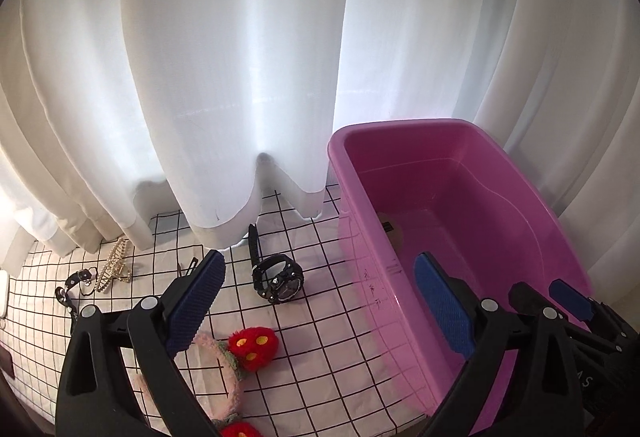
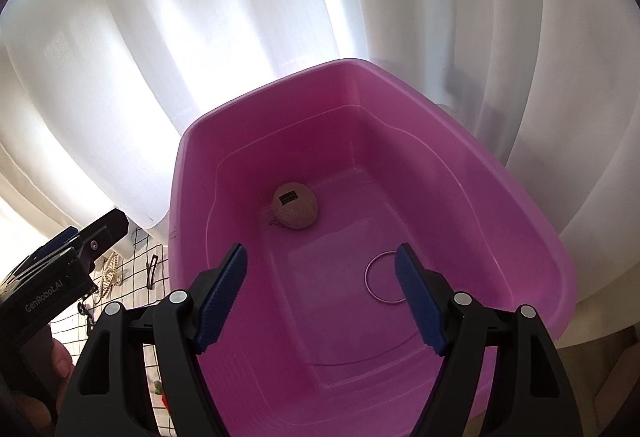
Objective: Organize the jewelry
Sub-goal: 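Move both grippers back over the table toward the headband and bangle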
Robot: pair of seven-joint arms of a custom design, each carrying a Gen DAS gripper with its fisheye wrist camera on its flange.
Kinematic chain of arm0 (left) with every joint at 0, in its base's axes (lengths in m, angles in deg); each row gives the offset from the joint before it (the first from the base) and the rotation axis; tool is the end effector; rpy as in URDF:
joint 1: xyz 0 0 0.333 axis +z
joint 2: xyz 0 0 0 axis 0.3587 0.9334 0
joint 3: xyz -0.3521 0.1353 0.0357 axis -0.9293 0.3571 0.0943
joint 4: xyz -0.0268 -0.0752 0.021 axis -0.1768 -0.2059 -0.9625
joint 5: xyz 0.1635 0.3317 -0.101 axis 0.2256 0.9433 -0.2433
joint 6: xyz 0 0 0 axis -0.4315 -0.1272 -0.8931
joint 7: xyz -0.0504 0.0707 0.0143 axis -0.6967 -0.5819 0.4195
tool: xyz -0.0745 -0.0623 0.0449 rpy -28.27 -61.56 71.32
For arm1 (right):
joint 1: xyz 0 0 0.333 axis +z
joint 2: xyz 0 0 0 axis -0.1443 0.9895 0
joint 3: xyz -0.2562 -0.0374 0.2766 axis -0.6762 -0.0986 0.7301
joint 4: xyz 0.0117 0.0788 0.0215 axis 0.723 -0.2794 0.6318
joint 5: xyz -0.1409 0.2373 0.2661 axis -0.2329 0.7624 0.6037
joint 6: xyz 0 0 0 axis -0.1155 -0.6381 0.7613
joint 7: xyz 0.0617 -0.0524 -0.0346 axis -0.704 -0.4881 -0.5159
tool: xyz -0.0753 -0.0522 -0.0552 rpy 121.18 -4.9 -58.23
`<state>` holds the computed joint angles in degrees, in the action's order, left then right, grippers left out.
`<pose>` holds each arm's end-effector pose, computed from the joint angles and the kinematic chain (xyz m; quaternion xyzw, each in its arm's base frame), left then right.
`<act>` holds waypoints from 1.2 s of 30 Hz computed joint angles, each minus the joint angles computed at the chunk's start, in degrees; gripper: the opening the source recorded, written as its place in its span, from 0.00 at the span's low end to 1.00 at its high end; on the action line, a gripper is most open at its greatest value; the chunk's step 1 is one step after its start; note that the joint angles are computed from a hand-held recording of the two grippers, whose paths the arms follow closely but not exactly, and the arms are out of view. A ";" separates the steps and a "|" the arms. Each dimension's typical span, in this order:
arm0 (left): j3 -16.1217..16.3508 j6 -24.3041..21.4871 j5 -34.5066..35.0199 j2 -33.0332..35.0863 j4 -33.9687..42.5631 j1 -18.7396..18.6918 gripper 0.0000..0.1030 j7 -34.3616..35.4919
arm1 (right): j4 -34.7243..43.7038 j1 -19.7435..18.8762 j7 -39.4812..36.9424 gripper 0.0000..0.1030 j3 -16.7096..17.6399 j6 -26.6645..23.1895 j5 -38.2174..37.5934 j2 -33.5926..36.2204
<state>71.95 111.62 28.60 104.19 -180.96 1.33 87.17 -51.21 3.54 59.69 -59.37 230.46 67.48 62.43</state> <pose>0.6469 -0.2804 0.5189 -0.7320 0.5718 -0.2533 0.2701 0.6497 0.2079 0.4730 -0.6798 0.6335 -0.1377 0.3429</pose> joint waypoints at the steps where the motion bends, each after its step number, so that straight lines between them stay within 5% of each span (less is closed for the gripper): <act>1: 0.29 0.74 0.43 -1.08 -1.77 0.09 0.92 -1.02 | -0.30 -0.51 -0.88 0.71 1.03 0.19 0.55 -0.24; 6: -0.04 5.13 1.69 -7.45 -11.50 2.75 0.92 -3.01 | -2.72 -1.69 -5.58 0.71 5.36 2.36 3.53 -1.68; 15: -1.41 5.83 7.98 -23.17 -32.00 11.35 0.92 -10.39 | -4.48 -2.34 -14.72 0.71 12.79 4.28 9.74 -3.40; 24: -2.51 4.61 4.23 -33.58 -45.21 21.19 0.92 -10.08 | -1.59 4.62 -16.33 0.71 10.79 0.73 10.06 -2.27; 36: -7.02 16.30 1.64 -27.90 -53.45 27.78 0.92 -11.31 | 2.81 14.10 -7.51 0.71 4.02 -6.71 1.66 5.16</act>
